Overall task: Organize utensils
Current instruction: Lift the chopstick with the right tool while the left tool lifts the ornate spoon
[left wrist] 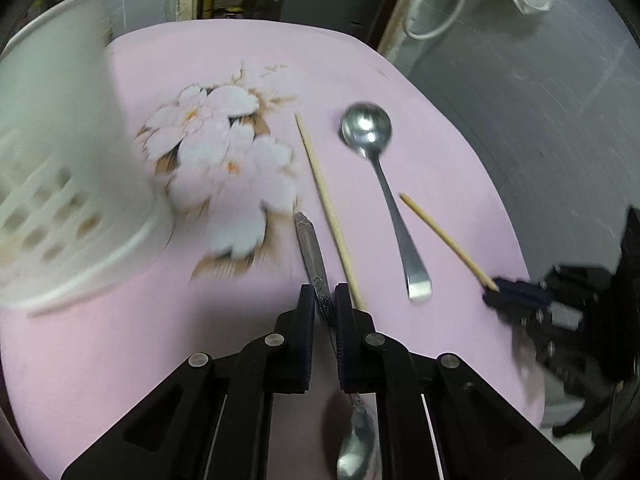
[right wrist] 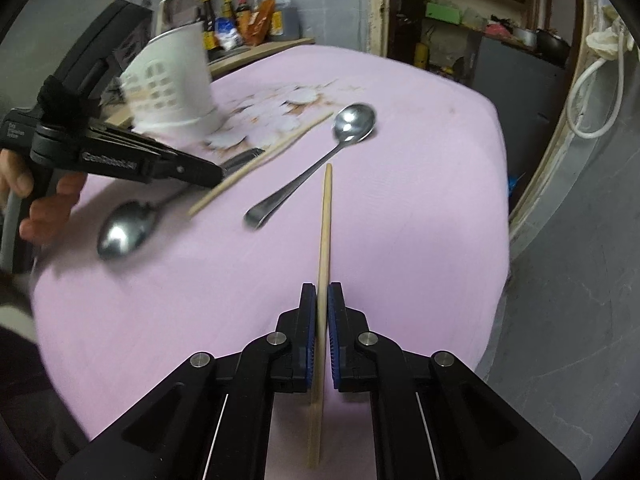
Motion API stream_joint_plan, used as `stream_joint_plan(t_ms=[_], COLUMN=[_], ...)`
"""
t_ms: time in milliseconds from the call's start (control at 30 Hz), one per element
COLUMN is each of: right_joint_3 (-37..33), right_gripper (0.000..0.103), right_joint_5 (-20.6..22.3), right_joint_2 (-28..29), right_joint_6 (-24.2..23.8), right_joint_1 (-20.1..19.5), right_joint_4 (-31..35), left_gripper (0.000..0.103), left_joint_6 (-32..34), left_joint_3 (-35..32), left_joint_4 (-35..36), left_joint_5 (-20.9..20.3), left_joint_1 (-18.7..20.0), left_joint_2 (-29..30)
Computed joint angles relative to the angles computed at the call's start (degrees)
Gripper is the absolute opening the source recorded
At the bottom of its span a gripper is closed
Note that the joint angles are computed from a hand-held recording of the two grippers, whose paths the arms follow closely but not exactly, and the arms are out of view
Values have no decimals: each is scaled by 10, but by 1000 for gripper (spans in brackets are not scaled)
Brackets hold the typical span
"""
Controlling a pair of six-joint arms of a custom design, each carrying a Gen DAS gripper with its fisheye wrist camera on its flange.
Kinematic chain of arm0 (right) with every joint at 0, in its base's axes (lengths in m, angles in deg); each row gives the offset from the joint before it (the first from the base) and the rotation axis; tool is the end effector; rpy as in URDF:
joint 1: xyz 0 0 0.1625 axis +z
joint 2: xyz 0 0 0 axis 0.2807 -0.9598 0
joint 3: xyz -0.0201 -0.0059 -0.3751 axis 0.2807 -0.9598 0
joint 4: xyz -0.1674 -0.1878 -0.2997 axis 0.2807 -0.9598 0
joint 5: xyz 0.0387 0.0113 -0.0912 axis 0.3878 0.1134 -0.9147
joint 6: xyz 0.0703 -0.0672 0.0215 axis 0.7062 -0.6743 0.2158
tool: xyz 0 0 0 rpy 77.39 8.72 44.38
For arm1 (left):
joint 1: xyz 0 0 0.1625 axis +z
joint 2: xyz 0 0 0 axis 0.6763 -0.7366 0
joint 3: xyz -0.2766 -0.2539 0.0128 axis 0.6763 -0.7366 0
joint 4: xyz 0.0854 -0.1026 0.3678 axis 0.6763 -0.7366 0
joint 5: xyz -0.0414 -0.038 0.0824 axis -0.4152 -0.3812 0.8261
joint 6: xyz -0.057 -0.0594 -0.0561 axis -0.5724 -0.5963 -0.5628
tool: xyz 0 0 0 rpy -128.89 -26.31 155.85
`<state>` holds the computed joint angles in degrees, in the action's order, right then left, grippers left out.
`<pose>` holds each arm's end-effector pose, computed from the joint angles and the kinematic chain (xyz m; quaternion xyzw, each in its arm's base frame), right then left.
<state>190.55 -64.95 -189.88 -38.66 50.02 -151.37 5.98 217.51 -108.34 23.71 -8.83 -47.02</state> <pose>0.0046 -0.2902 0.2070 0.3392 -0.8842 0.1768 0.2682 -0.2255 -0.3647 -0.0175 0.2459 0.9399 -0.1150 0.2072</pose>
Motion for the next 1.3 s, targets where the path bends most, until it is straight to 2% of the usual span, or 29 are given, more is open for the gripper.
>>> stream_joint_plan(t_ms=[100,267,367,500,633,733,800,867,933,1000,1067,1133,1233,1300], right_joint_3=[2,-19,-38,-69,-100,-106,-110,-113,-120,-127,-131,-127,-107,-88], right_gripper=[6,11,23,32,34,34,34,29,12,6,4,3,3,3], right_joint_5=[-11,-62,-92,-110,-136,-143,-151,-163,-165,-170,-165,-140,-72,-20], right_joint_2=[-4,106,167,186,184,179,182,187,181,182,176,159,115,84], right_joint_6=[-11,-3,-3,18,49,67,73,77,94,109,129,136,137,130], right_joint_1=[6,61,91,107,125,129,135,142,146,148,145,133,94,67], right_joint_4=[4,-102,-154,-121,-50,-23,-16,-10,20,32,46,54,60,56], left_gripper=[7,9,10,12,13,13,13,13,12,8,7,7,7,7], left_joint_6=[11,25,36,56,68,74,75,72,72,76,72,75,66,48], left_joint_3=[31,32,20,-3,-25,-36,-42,-46,-46,-34,-18,6,37,76], left_joint_4=[2,28,72,142,196,218,231,241,245,233,211,168,114,65], left_joint_5=[-4,6,22,49,64,69,73,78,83,88,88,91,97,102], left_joint_1=[-10,-22,-36,-58,-66,-69,-72,-75,-83,-89,-92,-96,-102,-121], left_joint_2=[-27,-31,-26,-12,2,12,17,20,26,26,17,7,-3,-21])
